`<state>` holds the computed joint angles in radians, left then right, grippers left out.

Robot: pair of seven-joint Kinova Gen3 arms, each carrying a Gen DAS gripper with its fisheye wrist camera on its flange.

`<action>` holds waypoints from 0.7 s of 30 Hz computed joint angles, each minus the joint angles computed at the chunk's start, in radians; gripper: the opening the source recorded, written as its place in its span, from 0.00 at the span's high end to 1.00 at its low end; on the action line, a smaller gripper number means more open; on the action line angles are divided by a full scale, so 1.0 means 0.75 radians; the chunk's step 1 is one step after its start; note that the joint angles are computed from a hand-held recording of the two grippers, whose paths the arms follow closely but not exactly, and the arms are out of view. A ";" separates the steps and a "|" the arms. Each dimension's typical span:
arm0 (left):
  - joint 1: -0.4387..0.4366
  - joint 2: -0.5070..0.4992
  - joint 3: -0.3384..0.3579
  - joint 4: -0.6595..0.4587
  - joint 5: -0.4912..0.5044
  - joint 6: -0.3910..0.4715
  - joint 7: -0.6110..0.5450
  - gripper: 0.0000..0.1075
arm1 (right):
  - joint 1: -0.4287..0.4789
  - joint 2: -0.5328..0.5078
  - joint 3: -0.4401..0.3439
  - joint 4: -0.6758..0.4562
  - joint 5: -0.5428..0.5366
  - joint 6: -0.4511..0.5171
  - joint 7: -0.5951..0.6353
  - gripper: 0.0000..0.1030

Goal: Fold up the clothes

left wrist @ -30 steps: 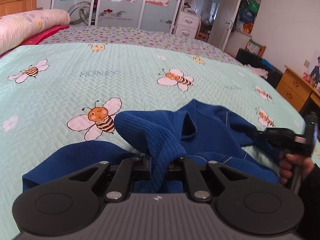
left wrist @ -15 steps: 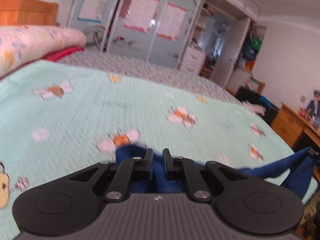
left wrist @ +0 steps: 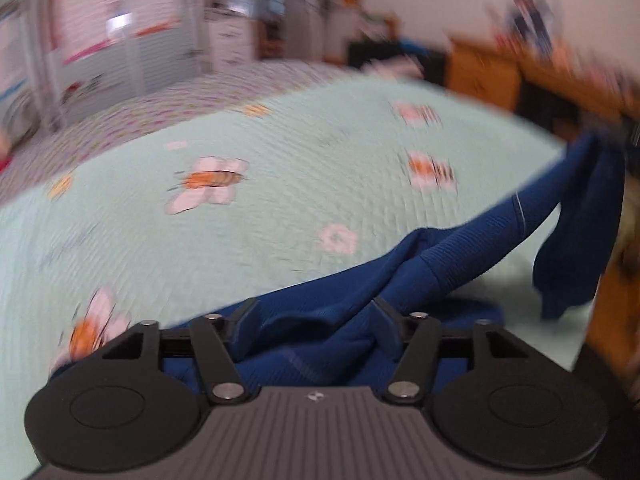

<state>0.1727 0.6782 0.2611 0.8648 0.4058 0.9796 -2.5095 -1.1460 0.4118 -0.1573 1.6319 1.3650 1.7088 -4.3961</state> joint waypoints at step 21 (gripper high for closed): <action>-0.265 -0.180 0.194 0.348 0.385 -0.390 -0.074 0.97 | 0.035 0.019 -0.035 0.166 0.098 -0.315 -0.283 0.44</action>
